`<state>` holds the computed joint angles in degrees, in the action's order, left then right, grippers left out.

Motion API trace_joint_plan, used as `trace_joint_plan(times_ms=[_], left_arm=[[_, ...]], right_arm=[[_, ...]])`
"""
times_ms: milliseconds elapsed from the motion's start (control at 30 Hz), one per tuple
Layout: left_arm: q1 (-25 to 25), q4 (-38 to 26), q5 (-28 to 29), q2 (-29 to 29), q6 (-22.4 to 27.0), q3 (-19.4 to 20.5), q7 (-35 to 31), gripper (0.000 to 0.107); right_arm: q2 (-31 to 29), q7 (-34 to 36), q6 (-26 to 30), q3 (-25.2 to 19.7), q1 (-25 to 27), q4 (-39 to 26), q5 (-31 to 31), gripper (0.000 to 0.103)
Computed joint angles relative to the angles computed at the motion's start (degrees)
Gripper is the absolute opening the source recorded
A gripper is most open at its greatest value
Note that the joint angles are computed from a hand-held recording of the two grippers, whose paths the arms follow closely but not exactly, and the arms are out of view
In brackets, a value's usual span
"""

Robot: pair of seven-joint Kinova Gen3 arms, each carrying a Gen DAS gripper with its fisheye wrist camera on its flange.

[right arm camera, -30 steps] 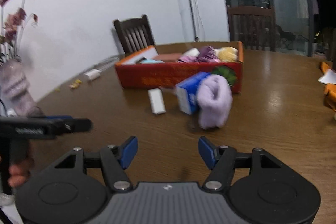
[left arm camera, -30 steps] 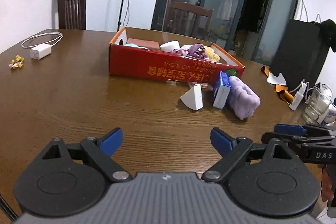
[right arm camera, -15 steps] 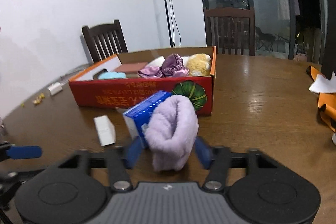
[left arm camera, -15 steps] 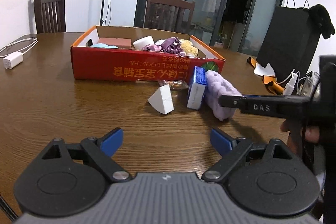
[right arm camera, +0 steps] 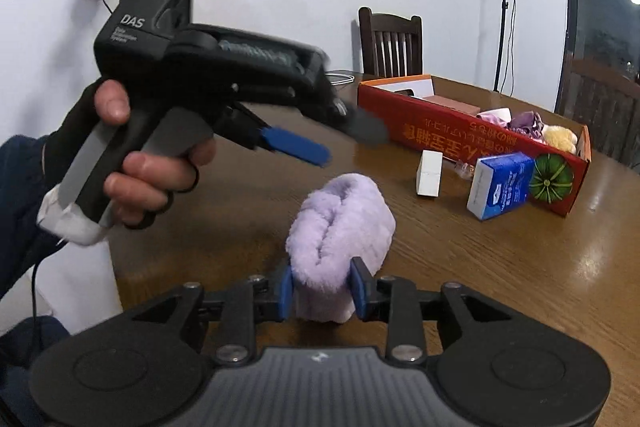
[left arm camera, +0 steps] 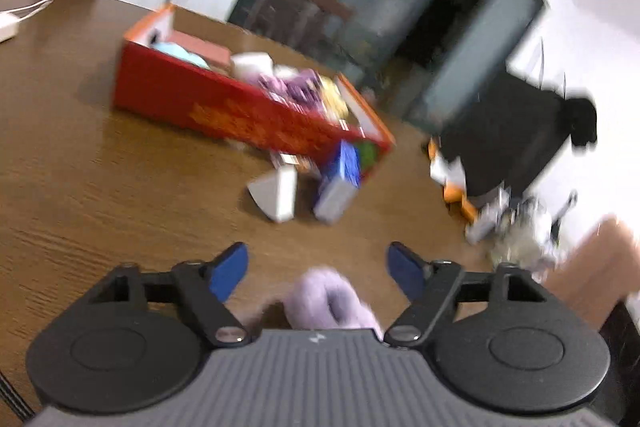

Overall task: Organize soft objects
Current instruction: 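Lower the lavender sock into the box and open the right tool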

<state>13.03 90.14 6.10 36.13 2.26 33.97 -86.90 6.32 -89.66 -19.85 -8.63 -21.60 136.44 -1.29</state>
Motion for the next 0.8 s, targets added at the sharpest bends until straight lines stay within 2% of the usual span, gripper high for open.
trace_joint_plan(times_ms=[67, 100, 167, 233, 300, 333, 367, 433, 467, 533, 600, 633, 700, 733, 767, 800], left_arm=[[3.95, -0.94, -1.1, -0.49, 1.86, -4.61, -0.42, 0.041], [4.59, -0.5, -0.28, -0.46, 1.4, -5.51, -1.14, 0.039], [3.15, 2.68, 3.27, -0.82, -2.33, -4.12, -1.92, 0.03], [3.08, 6.93, 6.76, -2.29, -6.99, -4.31, -3.11, 0.026], [1.48, 11.55, 7.64, -4.23, -10.55, -2.53, -2.69, 0.027], [-0.86, 13.4, 6.69, -4.94, -10.94, -0.1, -1.1, 0.032], [-3.38, 14.67, 4.81, -5.21, -10.4, 2.56, 0.74, 0.043], [-7.27, 16.95, 0.48, -5.74, -9.44, 7.0, 4.01, 0.047], [-8.13, 18.2, -0.58, -6.54, -10.35, 7.72, 4.44, 0.051], [-7.08, 19.85, 0.08, -8.16, -14.15, 6.04, 3.32, 0.061], [-4.14, 18.57, 0.07, -8.11, -16.35, 2.47, 4.0, 0.064], [-2.74, 17.27, -0.07, -7.56, -16.77, 0.93, 4.07, 0.064], [1.79, 13.41, 0.63, -6.19, -15.13, -4.05, 4.03, 0.064], [4.12, 11.36, 1.34, -5.73, -12.93, -6.7, 4.1, 0.061], [5.78, 9.56, 1.26, -5.23, -10.69, -8.54, 4.45, 0.053], [6.84, 8.72, 0.36, -4.81, -9.29, -9.5, 4.89, 0.049]], right_arm=[[-0.17, 4.03, 1.02, 4.54, -4.74, -0.47, -4.66, 0.029], [-0.46, 5.55, 1.65, 7.05, -7.39, -0.64, -6.91, 0.029], [-1.17, 5.78, 2.06, 11.95, -12.29, -0.45, -9.75, 0.03], [-1.91, 2.28, 1.34, 14.49, -13.6, 0.8, -9.86, 0.034], [-2.84, -2.38, -0.01, 13.07, -11.0, 2.41, -9.64, 0.035], [-3.48, -4.71, -0.87, 10.89, -8.35, 3.36, -10.1, 0.035], [-3.76, -7.04, -2.09, 8.67, -5.69, 4.04, -10.31, 0.036], [-4.45, -11.7, -3.91, 3.88, -0.38, 5.15, -11.3, 0.038], [-4.47, -14.03, -6.17, 1.23, 2.13, 6.03, -11.38, 0.038], [-3.26, -18.69, -9.41, -3.77, 7.15, 6.57, -9.62, 0.038], [-1.06, -23.35, -11.1, -5.32, 8.71, 5.72, -6.61, 0.038], [-0.24, -24.97, -11.17, -5.0, 7.9, 5.23, -6.15, 0.038], [2.48, -25.67, -10.91, -1.61, 3.37, 3.37, -8.02, 0.038], [3.45, -24.76, -9.59, 0.25, 0.71, 2.12, -10.35, 0.039], [3.94, -22.93, -9.21, 1.78, -1.94, 1.65, -12.68, 0.039], [4.42, -20.91, -9.76, 3.47, -4.6, 1.62, -15.01, 0.039]])
